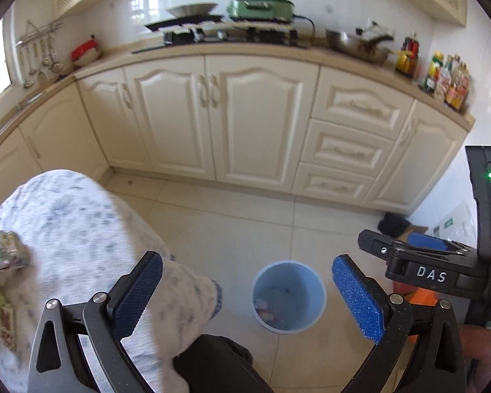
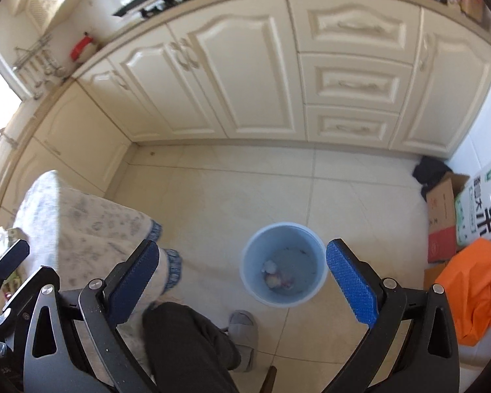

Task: Collect trash
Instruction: 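Return both tools over the table toward the remaining trash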

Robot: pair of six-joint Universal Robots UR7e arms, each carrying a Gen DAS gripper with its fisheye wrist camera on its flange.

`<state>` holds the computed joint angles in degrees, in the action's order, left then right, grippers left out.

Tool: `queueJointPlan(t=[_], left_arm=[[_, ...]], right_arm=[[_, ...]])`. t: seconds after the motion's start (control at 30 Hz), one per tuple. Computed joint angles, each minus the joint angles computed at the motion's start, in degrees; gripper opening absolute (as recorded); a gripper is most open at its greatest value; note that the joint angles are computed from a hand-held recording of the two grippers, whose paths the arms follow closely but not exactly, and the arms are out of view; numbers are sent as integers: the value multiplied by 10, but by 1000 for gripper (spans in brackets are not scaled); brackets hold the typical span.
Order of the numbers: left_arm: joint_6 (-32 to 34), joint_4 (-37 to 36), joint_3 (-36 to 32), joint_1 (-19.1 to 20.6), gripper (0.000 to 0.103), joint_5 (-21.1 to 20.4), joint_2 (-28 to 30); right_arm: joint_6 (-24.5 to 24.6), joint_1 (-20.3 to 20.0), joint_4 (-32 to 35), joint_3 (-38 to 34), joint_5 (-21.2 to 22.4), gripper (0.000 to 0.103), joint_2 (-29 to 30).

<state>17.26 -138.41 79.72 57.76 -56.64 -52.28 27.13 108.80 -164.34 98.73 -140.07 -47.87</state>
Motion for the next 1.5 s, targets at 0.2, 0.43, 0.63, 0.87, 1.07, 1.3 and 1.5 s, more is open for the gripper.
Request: queueJointPlan(t=[0.2, 0.43, 0.63, 0.87, 1.07, 1.3, 1.5], left_arm=[[-24, -71, 96, -8, 102, 27, -118], [-47, -123, 216, -31, 102, 99, -291], [-35, -163, 242, -39, 102, 153, -365], [-38, -189, 272, -59, 102, 210, -444], [-47, -191, 309, -79, 102, 260, -500], [-107, -126, 323, -87, 102, 313, -541], [-161, -49, 279, -52, 102, 307, -525]], right_arm=[[-76, 56, -18, -89, 8, 103, 57], [-180, 116, -21, -225, 41, 103, 147], [-249, 155, -10, -333, 72, 103, 218], [-316, 186, 5, -428, 107, 103, 282], [-367, 206, 42, -518, 137, 103, 342], [-393, 212, 101, -594, 167, 103, 392], [-390, 201, 177, -656, 172, 103, 437]])
